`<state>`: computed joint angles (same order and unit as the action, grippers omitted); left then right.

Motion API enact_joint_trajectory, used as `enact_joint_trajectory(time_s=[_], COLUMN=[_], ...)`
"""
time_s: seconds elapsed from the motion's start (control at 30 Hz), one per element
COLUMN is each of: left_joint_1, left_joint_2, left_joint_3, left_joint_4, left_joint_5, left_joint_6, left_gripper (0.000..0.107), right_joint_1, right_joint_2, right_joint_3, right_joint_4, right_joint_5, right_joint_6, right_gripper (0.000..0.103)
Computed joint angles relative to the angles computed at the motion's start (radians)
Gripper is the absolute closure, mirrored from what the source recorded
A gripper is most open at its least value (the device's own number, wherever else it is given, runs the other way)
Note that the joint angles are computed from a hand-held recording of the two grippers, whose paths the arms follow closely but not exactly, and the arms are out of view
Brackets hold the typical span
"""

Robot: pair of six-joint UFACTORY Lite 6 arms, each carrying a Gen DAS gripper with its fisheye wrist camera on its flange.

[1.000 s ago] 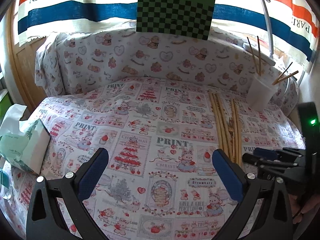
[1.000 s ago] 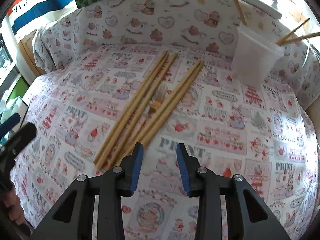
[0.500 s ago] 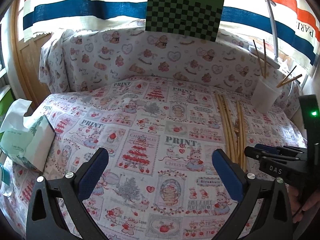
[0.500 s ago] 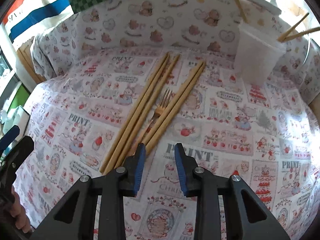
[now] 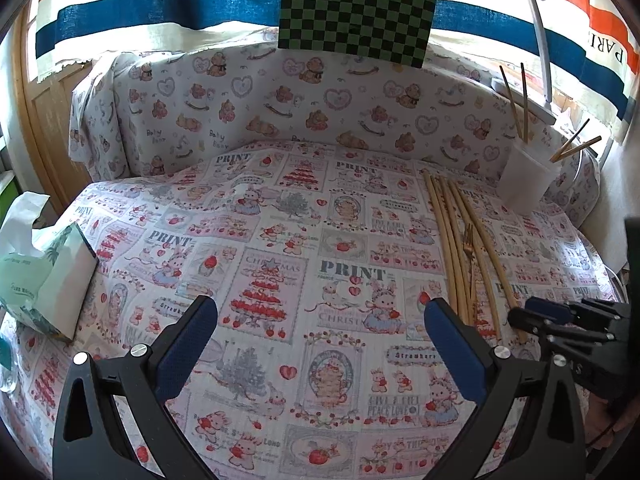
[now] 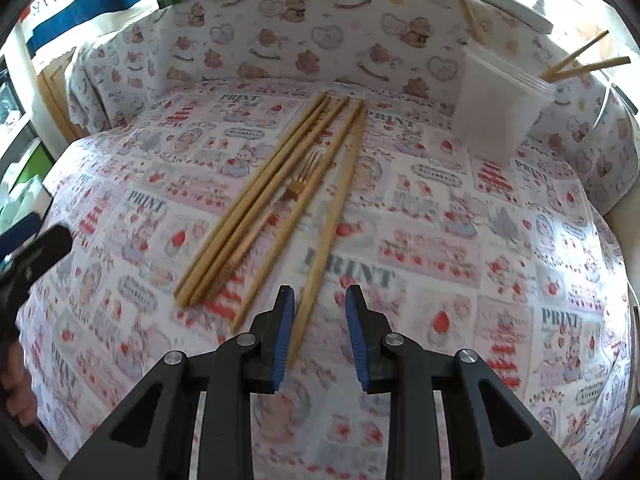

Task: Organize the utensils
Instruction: 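Lower the right tool over the chopstick pile beside the fork, then grasp a wooden chopstick with the right tool while the left tool grasps another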

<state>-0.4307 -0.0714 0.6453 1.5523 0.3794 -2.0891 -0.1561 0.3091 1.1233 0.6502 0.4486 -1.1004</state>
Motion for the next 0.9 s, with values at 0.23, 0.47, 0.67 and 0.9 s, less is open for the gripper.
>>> enact_joint_trajectory(time_s=[0.23,0.47,0.67,0.9], left_joint_1=[-0.030,-0.040,-0.055,-0.077], left_joint_2=[0.000,0.080,0.212,0.272], left_joint_3=[0.000,0.076,0.200,0.260], left_joint_4=[0.071,0.042,-0.125,-0.096], left_joint_5=[0.010,-0.065,-0.222,-0.289], left_joint_6=[-0.128,0.005,0.276,0.302], left_gripper=[0.016,0.052,0.078,0.103], right_joint_1=[-0.066,-0.244,-0.301,-0.286], right_joint_2=[-0.038,-0.041,-0.004,0.012], right_joint_3=[-0.055,-0.032,-0.003,-0.012], right_joint_4=[0.159,0.654,0.645,0.603], right_joint_5=[0.004,0.170,0.241,0.187], right_joint_6=[-0.167,-0.586,-0.602,-0.581], right_gripper=[0.093,0.095,0.095,0.095])
